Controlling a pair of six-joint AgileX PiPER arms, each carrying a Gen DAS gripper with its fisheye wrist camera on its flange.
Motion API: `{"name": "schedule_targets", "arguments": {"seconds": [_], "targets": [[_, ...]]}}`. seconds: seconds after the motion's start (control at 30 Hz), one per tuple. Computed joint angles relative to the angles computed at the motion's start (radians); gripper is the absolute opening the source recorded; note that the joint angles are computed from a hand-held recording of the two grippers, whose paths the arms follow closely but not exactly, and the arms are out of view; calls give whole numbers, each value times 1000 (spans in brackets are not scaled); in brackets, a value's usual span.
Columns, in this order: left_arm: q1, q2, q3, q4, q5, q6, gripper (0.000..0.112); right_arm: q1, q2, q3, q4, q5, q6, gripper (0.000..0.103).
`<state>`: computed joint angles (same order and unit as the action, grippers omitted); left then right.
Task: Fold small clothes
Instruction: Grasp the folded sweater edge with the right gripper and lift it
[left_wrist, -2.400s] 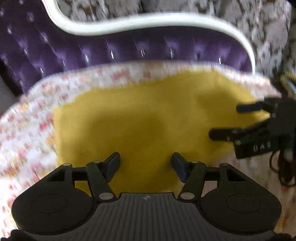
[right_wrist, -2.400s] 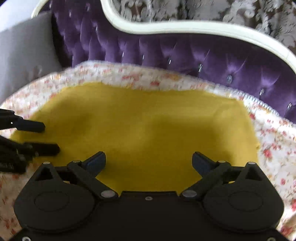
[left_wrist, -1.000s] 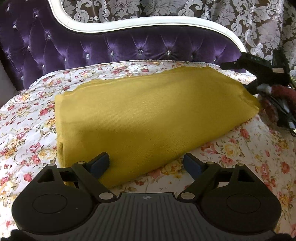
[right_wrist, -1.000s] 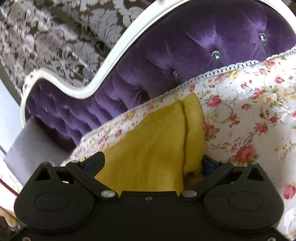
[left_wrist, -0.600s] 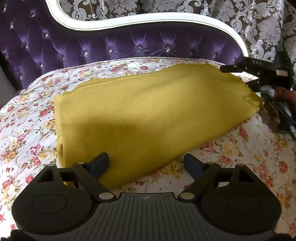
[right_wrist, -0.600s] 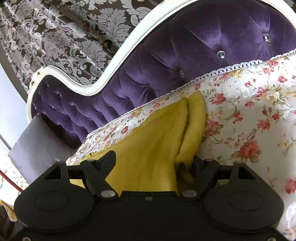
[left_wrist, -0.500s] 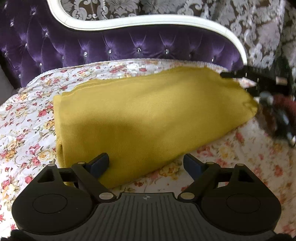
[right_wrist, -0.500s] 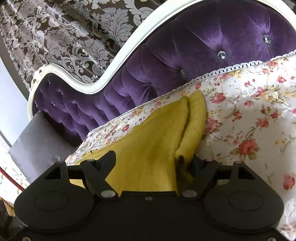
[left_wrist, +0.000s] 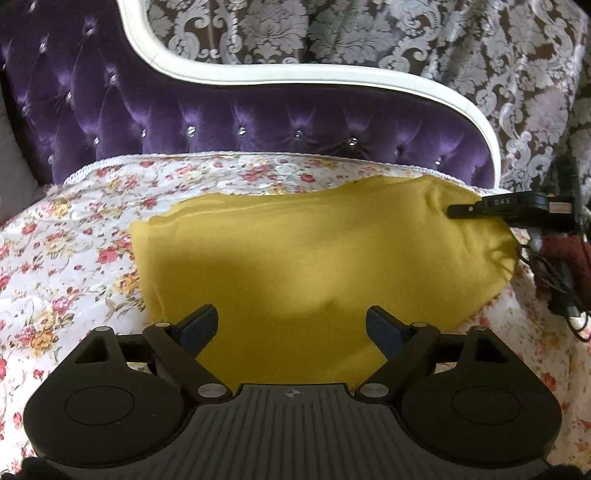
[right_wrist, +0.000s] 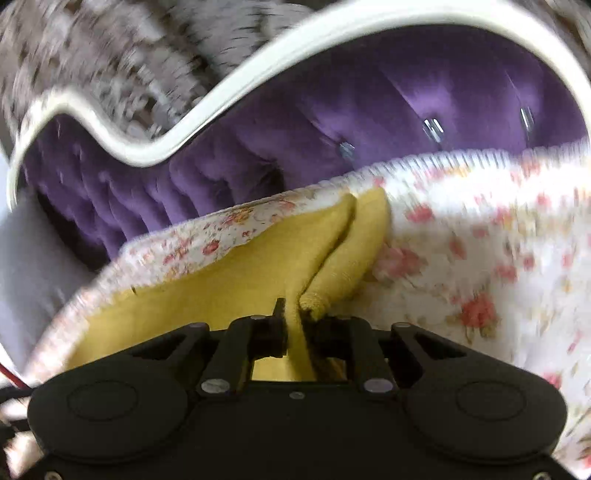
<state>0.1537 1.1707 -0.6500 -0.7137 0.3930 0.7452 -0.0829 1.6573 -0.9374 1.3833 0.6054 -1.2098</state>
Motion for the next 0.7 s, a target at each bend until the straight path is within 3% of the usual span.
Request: {"name": "schedule_targets", "arguments": {"seconds": [0.23,0.5,0.6,0.63,0.7], "targets": [[200,-13,-2,-215,137,248,87,293,-89,-146,-395,-116,390,22],[431,9,-18,-295,299,366,87,670,20,-305,-931,-201,873,23],[497,44,-39,-323,370,383,87,723,23,-267,-891,-261,773,41],[514,57,-48,-332,394,382,87,723,-3,-240,-797,-270,676,48],[533,81,-67,-350,430,378,87,702,-66,-189,-597,-257,481,52]]}}
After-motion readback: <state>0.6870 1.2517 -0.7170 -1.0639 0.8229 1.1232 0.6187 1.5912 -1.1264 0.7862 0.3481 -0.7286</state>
